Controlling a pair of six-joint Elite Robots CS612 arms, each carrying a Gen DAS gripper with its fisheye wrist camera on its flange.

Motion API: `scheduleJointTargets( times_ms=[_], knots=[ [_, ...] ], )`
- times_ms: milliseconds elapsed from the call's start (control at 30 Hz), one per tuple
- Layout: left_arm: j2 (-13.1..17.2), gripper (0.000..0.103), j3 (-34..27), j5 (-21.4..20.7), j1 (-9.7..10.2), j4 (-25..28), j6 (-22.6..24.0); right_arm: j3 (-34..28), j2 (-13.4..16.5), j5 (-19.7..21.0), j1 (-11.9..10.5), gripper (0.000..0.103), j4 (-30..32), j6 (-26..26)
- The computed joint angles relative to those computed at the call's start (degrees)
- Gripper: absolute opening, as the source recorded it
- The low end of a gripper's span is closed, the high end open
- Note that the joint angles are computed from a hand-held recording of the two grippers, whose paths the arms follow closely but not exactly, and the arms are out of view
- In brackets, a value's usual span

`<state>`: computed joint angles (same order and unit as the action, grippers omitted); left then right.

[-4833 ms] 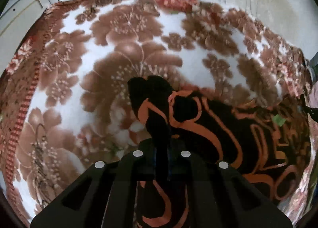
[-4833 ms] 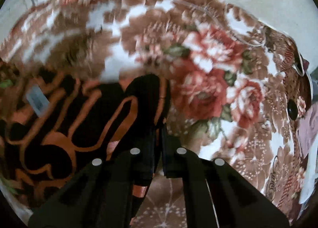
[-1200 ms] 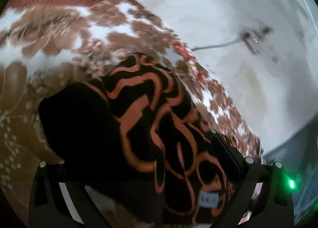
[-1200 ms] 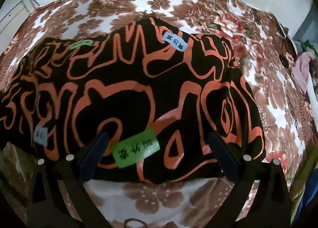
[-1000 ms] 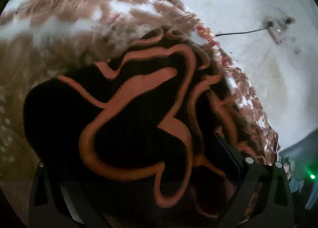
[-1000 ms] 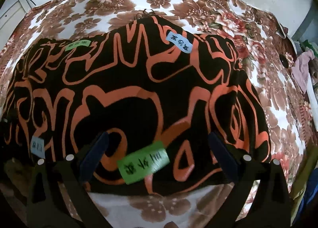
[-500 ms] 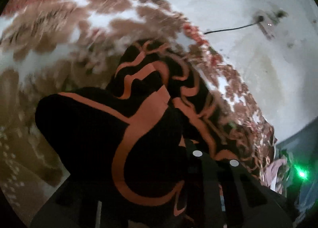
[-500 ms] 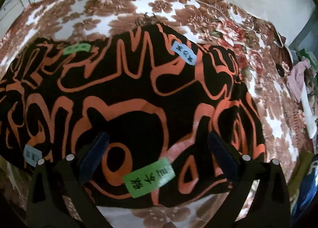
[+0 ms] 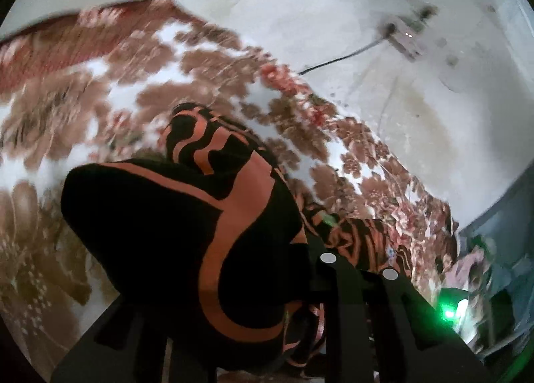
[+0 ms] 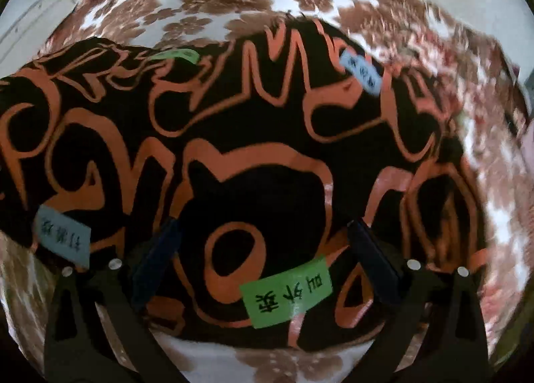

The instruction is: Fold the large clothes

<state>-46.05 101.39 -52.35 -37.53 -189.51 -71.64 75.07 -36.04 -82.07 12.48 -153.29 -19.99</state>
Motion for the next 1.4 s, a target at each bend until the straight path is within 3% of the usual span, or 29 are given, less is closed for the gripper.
scheduleJointTargets(
  times_ms=[167,367,600,700,800,967,1067,1167,1233,1300,1400],
  knots=[
    [-0.2,0.02,-4.79,2.5,-0.83,6.26,6.96,-0.65,0.47,0.14,0.06,0.099,0.71,-1.67],
    [0.11,0.019,-10.44,4.1,-1.76,12.5,11.23,-1.9,0.66,5.74,-1.3,0.099,4.95,-3.67],
    [2.26,0.019,-18.88,5.51,-3.27,17.6,18.32,-2.28,-0.23,10.44,-3.17,0.098,9.08,-4.31],
    [3.65,0.019,-22.87,5.85,-3.82,20.27,22.28,-1.83,-1.56,11.84,-4.71,0.098,11.56,-7.03],
    [5.86,0.019,-27.62,4.96,-4.21,23.65,24.96,0.61,-3.45,10.45,-7.07,0.098,9.25,-8.69],
    [12.29,0.019,-39.15,4.39,-5.42,39.7,29.42,0.2,-3.23,6.51,-11.97,0.098,8.71,-5.11],
    [17.26,0.018,-46.13,6.91,-7.05,49.91,36.27,-2.68,-1.75,4.51,-14.33,0.098,11.04,-2.11],
    [22.9,0.019,-52.06,11.67,-9.14,58.29,46.8,-4.96,-0.94,5.84,-16.03,0.098,13.55,-0.26],
    [25.1,0.019,-53.03,15.24,-10.39,58.51,53.52,-6.49,-0.67,9.66,-17.06,0.098,16.03,0.4],
    [25.51,0.019,-52.85,17.0,-10.93,57.56,55.92,-8.51,-0.33,17.02,-18.02,0.098,20.51,1.03],
    [25.76,0.018,-53.17,18.73,-11.19,58.08,56.38,-14.06,1.72,32.05,-19.2,0.098,32.71,1.14]
  ],
)
